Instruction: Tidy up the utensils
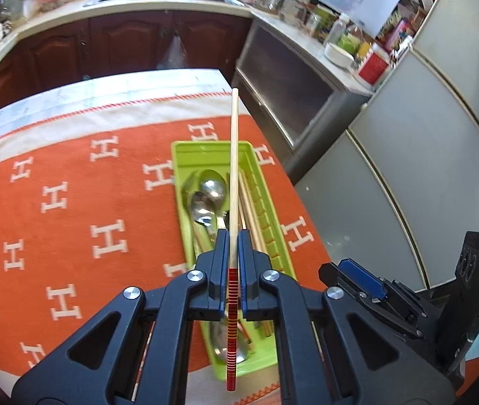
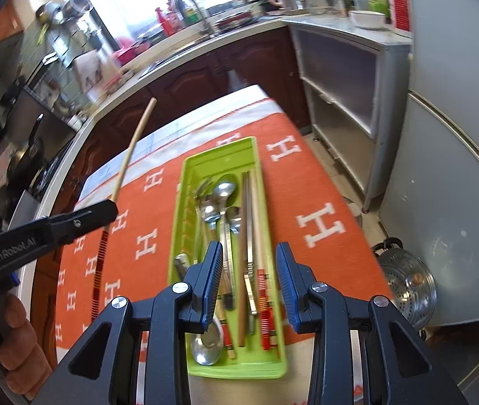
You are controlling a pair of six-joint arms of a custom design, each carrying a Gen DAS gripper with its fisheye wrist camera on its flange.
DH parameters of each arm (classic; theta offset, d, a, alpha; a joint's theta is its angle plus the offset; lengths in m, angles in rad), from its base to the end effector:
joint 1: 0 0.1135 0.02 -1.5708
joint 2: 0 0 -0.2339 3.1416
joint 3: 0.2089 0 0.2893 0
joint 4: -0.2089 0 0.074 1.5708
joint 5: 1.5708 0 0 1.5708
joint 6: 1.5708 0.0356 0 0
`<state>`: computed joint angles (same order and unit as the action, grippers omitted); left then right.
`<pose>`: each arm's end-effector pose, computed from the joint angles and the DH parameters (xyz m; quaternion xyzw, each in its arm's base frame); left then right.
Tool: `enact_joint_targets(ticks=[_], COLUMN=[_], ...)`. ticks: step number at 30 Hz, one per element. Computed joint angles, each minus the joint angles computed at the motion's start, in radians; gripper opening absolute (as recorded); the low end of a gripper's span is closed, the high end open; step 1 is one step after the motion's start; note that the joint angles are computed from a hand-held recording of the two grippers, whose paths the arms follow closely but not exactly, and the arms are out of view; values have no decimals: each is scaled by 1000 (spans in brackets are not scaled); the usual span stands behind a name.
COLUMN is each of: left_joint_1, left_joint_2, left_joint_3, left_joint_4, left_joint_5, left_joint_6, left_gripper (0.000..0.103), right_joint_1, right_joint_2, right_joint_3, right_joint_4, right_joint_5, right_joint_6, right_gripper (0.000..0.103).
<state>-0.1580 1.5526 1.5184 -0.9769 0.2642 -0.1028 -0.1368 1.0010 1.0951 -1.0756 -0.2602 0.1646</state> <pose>0.3523 -0.0655 0.3058 0.0627 0.9514 -0.1611 0.2550 0.2293 -0.0223 0.3067 0.1052 0.9437 0.1281 0.2862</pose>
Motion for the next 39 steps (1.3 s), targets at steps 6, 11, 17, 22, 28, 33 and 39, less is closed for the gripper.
enact_joint_targets(ticks=[6,11,17,22,28,33,39], left_joint_1=[-58,-89,-103,-82,-20,35,123], left_joint_2=[123,209,205,155,37,-57,-186], left_joint_3=[37,71,55,34,-41,-98,-180], left_joint_4=[8,4,15,10,24,9,0], left_joint_5=[-21,-46,-67,-87,-119,-142,-138], left_joint_6=[-67,-102,-65,-43,10,62,120], left_gripper=[3,3,4,19,36,40,52], right_joint_1=[-85,-127,-139,-119,-53,16,98], right_joint_2=[-8,-5,14,25,17,8,-18], right_joint_3=[-33,-51,-64,-72,-90,-91,-90], right_joint_4=[-12,-3,12,31,44,46,33], right_joint_5=[-25,-36,-39,-34,-13,9,43], right_joint_6=[-25,-41,-43,-31,0,29,59], right_gripper=[33,33,33,33,33,33,34])
